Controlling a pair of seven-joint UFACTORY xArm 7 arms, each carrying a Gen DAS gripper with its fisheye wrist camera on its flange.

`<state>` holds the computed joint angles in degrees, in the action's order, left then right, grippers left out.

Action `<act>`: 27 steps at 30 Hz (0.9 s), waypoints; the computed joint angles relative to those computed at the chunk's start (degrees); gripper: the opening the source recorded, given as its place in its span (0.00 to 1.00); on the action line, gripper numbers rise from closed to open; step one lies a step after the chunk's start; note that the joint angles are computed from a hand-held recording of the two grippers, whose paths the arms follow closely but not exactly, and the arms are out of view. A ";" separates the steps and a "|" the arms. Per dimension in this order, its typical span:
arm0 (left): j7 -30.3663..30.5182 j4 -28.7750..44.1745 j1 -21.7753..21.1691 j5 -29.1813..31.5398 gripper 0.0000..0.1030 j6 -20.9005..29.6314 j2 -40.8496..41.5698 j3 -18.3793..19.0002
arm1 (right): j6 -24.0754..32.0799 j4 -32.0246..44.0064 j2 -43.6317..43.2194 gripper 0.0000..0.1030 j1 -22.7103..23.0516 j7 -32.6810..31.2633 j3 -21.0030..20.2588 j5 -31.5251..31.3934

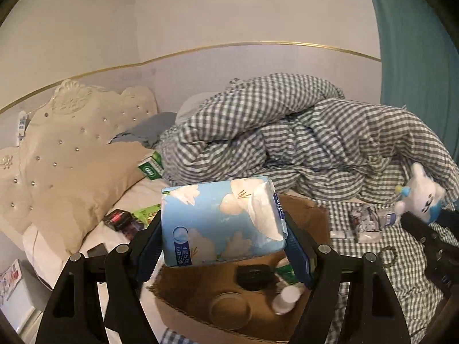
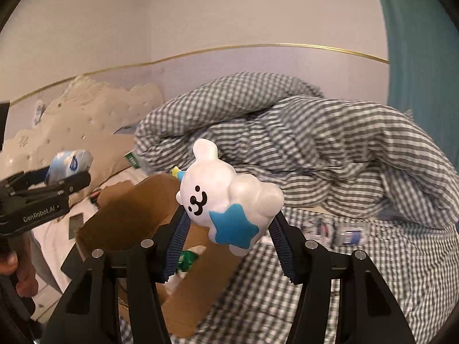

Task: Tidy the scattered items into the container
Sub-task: 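Lift both items and carry them over the cardboard box, then open the right tool to drop the bear while the left drops the tissue pack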

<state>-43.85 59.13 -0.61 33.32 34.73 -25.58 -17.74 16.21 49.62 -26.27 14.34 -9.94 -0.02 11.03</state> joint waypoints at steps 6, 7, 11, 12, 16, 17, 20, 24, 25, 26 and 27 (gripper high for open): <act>1.19 -1.42 0.72 -0.78 0.75 -1.49 -0.43 1.59 | 0.10 2.89 5.79 0.54 2.40 -0.59 1.07 1.16; 1.03 -1.41 1.27 -0.28 0.75 -1.52 -0.19 1.39 | 0.05 3.33 6.83 0.54 2.48 -0.54 1.35 1.32; 0.49 -1.80 2.37 0.83 0.75 -1.81 0.66 1.70 | 0.30 5.02 10.25 0.55 2.89 -1.27 1.95 2.27; 0.53 -2.02 2.36 0.58 0.75 -2.11 0.89 2.10 | 0.64 5.65 11.31 0.55 3.00 -1.69 2.05 2.52; 0.75 -2.42 2.44 0.19 0.75 -2.93 2.14 3.02 | 2.25 7.56 14.71 0.55 2.90 -3.82 2.73 3.54; 0.92 -2.39 2.34 -0.01 0.75 -3.06 2.46 3.25 | 2.99 8.25 15.70 0.55 2.88 -4.35 2.92 3.86; 0.49 -2.11 2.51 0.19 0.75 -3.23 3.40 3.40 | 3.96 9.59 17.36 0.64 2.44 -5.38 3.76 4.39; 0.02 -1.70 2.28 0.81 0.75 -3.15 4.79 3.55 | 2.34 9.52 17.98 0.78 0.94 -3.40 4.96 2.04; 0.06 -1.63 2.10 0.95 0.75 -3.13 5.13 3.64 | 2.40 9.73 18.20 0.79 0.59 -2.71 5.08 1.42; 0.03 -1.45 1.96 1.14 0.75 -3.12 5.49 3.73 | 2.35 9.81 18.32 0.79 0.58 -3.09 4.80 1.95; -0.03 -1.25 1.79 1.30 0.75 -3.11 5.89 3.78 | 2.19 9.59 18.12 0.79 0.45 -2.88 4.82 1.93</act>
<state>-43.88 57.88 1.18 34.62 31.61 -19.69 -13.96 18.40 59.21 -8.15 14.79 -12.82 4.80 12.97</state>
